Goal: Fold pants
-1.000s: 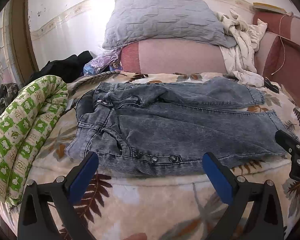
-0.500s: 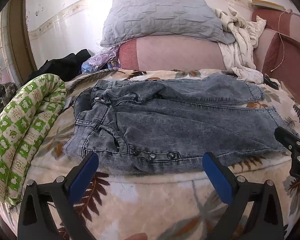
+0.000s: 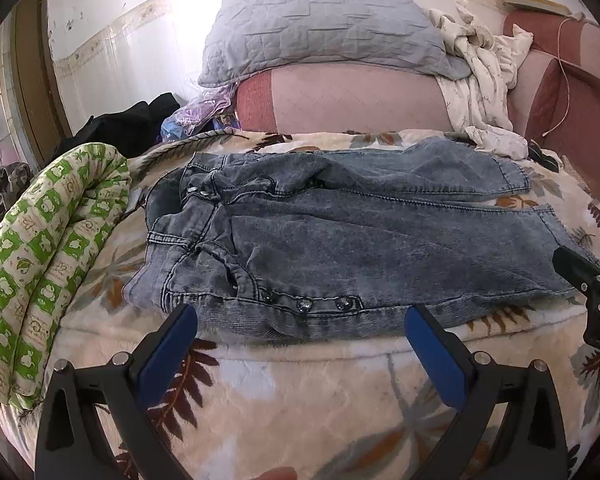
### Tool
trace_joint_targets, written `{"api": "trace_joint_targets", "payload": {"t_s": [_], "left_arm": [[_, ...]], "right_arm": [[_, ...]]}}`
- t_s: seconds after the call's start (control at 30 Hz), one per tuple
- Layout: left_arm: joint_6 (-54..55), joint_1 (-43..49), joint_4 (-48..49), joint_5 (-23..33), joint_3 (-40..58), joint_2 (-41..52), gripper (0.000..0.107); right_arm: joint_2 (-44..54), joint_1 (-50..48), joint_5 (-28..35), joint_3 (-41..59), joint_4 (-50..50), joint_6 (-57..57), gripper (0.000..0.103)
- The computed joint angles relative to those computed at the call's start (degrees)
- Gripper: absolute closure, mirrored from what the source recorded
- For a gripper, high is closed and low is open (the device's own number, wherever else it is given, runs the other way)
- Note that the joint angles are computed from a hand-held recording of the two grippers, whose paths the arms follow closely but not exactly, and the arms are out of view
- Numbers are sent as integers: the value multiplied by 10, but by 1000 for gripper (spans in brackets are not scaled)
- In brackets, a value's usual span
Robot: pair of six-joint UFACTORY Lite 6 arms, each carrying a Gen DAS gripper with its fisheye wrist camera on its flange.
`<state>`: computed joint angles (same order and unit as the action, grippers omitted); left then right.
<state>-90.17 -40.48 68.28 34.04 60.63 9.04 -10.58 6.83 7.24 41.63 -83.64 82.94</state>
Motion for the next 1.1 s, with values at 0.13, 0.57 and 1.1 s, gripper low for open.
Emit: {"api": "trace_joint_targets", "payload": {"t_s": [0.13,0.57,1.1], "left_arm": [[-5,2,5,-2,-3,2,4],[-8,5,16,-1,-7,10,4],[-1,19,23,2,-4,33,4]], "right_arm": [[3,3,6,1,1,-1,0],[8,5,10,1,-14,9,0],[53,31,38,20,-53,45,0]]}}
